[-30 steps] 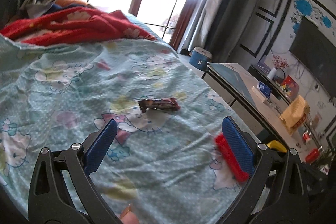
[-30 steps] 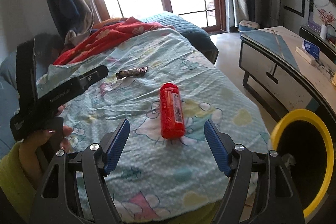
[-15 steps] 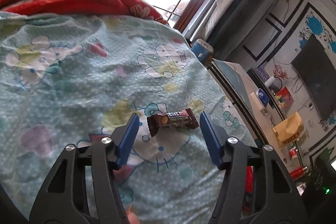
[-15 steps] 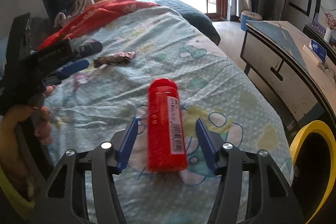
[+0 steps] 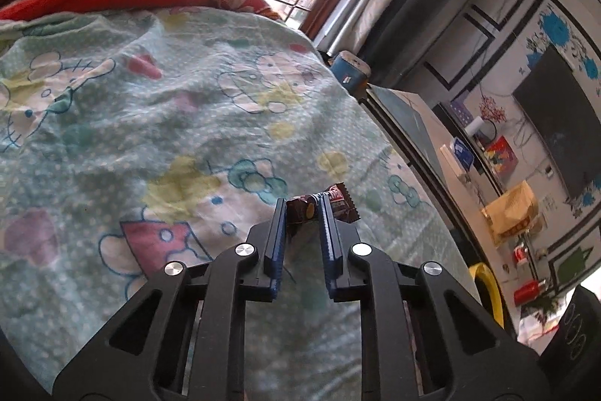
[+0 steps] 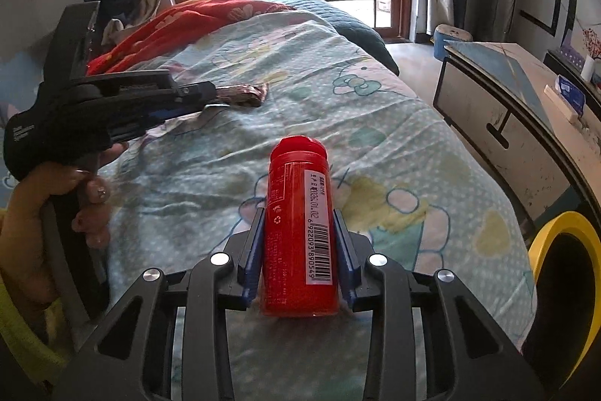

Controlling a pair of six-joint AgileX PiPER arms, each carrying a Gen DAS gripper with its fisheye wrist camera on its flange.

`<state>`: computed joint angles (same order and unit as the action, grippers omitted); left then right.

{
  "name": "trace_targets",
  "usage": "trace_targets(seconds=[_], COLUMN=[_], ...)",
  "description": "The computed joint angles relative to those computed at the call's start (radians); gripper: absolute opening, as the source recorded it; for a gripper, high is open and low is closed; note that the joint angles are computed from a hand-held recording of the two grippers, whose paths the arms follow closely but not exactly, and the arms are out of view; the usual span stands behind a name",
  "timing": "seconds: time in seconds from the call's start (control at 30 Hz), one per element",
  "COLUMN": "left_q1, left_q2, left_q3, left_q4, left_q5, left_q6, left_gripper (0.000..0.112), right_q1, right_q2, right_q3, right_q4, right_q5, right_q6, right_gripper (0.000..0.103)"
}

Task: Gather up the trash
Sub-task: 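Grasp the chocolate bar with the left gripper while the right gripper grasps the red tube, then carry the chocolate bar and red tube in both grippers over the yellow bin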

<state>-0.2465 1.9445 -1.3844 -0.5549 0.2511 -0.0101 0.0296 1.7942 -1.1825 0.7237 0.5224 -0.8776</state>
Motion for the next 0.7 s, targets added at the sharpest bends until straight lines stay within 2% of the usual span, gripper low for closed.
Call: trace_targets(seconds=[0.23,0.57,0.7], left_q1=[-0.053,-0.177,-0.235], left_q2=[-0.064,-0.147,-0.172], left_q3=[0.070,0.120,0.122], left_q4=[0.045,0.369,0.438], left_q5=[-0.031,-0.044,-0.042], left_q6=[-0.018,-0.305,-0.369], left_gripper=[0.009,0.008,0.008], right_q1=[-0.081,-0.265,-0.341], right_q2=[-0.098,-0.188,-0.204], right_q3=[0.082,0.129,0.132], right_q4=[0.092,0.163,0.176], right_q5=[0.030,0.105,0.140], right_q6=[-0.110,-0.197,-0.220], right_gripper=[0.032,0.032,0.032])
